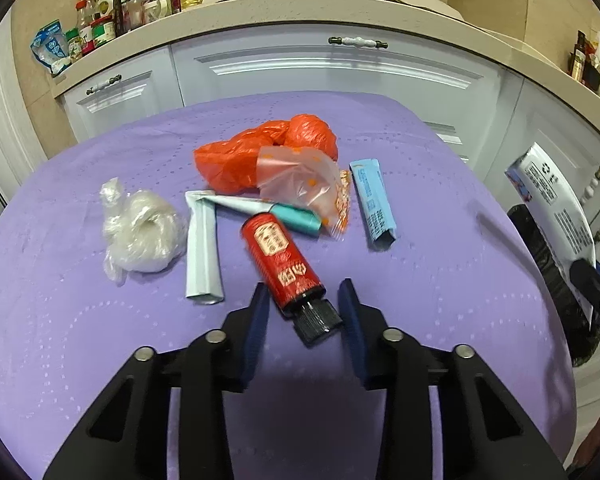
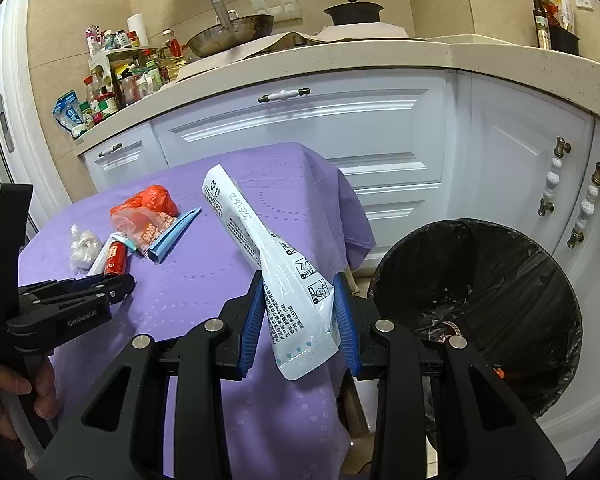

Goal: Collect trash
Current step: 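Grasp the red bottle with the left tool while the right tool carries the white tube toward the bin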

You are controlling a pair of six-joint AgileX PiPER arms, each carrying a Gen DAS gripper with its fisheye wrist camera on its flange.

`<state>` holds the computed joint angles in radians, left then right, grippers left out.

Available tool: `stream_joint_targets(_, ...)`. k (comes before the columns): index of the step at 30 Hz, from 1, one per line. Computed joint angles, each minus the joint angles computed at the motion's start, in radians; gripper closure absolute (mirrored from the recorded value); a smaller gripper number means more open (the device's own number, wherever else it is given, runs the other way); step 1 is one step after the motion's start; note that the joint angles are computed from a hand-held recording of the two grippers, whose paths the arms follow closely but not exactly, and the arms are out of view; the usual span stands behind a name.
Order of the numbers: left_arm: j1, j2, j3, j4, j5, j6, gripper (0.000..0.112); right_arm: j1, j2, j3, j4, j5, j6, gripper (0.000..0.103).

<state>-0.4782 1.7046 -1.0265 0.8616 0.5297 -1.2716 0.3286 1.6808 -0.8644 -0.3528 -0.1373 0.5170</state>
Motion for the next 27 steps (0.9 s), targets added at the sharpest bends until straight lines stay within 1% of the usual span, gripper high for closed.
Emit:
stream_joint_targets(4,0.017,-0.020,0.029,0.008,-0.030,0.019,0.088,0.015,-0.005,0.000,0.064,0.007,-0.061,0.070)
stream_joint_targets(6,0.029,-0.032,0.043,-0.003,-0.049,0.034,0.088,0.028,-0.010,0.005,0.152,0.009,-0.141,0.070)
stream_joint_targets(12,0.035,-0.086,0.101,0.033,-0.086,0.013,0.088,0.054,-0.025,0.015,0.272,0.018,-0.252,0.070)
stream_joint_targets(17,0.002,-0.134,0.157,0.165,-0.058,-0.098,0.088,0.078,-0.048,0.026,0.519,0.018,-0.490,0.070)
stream_joint_targets(22,-0.016,-0.185,0.192,0.206,-0.052,-0.135,0.088,0.092,-0.081,0.045,0.779,0.006,-0.738,0.070)
stream_joint_targets(27,-0.049,-0.204,0.185,0.222,-0.051,-0.143,0.088,0.085,-0.123,0.076,0.977,-0.010,-0.929,0.070)
